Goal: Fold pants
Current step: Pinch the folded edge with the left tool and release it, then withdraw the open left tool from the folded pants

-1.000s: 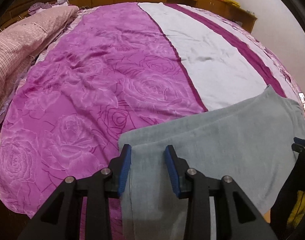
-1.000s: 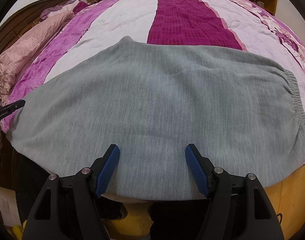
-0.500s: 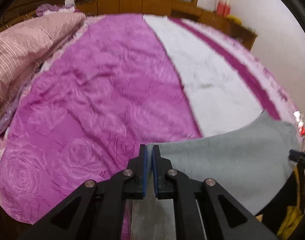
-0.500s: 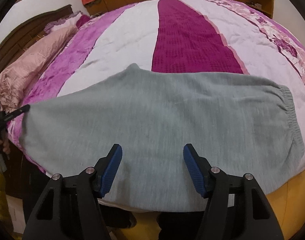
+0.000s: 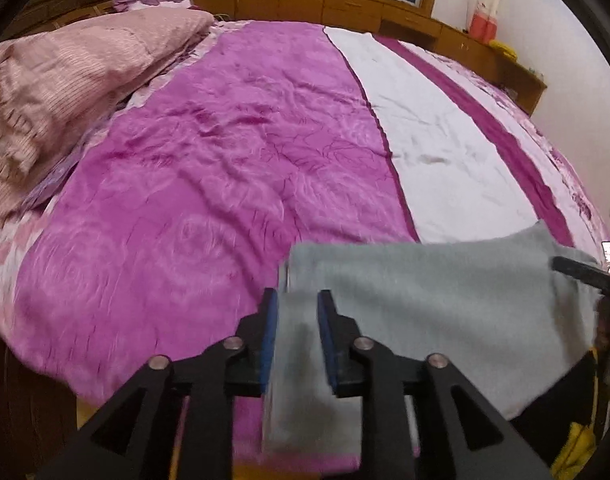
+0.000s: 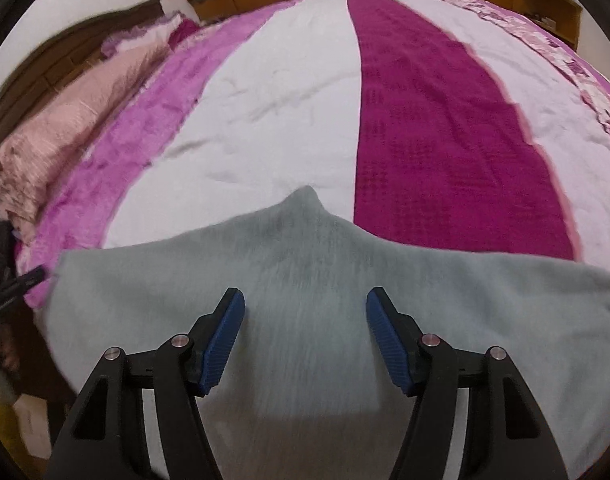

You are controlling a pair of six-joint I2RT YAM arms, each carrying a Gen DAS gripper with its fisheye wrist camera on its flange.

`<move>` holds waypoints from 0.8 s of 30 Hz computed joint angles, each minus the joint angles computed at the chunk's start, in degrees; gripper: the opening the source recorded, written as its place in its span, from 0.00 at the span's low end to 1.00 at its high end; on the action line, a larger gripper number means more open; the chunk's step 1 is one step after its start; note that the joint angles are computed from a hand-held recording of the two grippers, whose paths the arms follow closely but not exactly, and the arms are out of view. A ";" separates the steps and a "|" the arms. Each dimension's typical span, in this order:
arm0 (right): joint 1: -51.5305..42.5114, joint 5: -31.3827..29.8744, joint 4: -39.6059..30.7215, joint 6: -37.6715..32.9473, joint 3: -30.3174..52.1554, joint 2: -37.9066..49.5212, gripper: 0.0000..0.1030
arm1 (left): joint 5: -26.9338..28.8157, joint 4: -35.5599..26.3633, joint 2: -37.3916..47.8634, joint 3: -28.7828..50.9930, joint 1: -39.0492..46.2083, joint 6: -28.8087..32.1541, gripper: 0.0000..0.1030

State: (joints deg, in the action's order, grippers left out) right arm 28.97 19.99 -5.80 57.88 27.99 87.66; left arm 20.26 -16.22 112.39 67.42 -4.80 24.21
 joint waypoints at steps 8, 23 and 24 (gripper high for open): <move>10.99 5.35 -9.52 7.15 0.52 -4.81 0.57 | 1.76 7.01 -10.35 -14.15 3.07 -0.66 0.40; 33.94 8.94 -22.42 36.16 -2.22 -5.53 0.57 | -15.60 15.67 -6.11 -18.60 -2.72 -7.84 0.48; 33.99 8.82 -22.45 36.20 -2.32 -5.58 0.57 | -15.74 15.80 -6.42 -19.04 -2.45 -7.29 0.48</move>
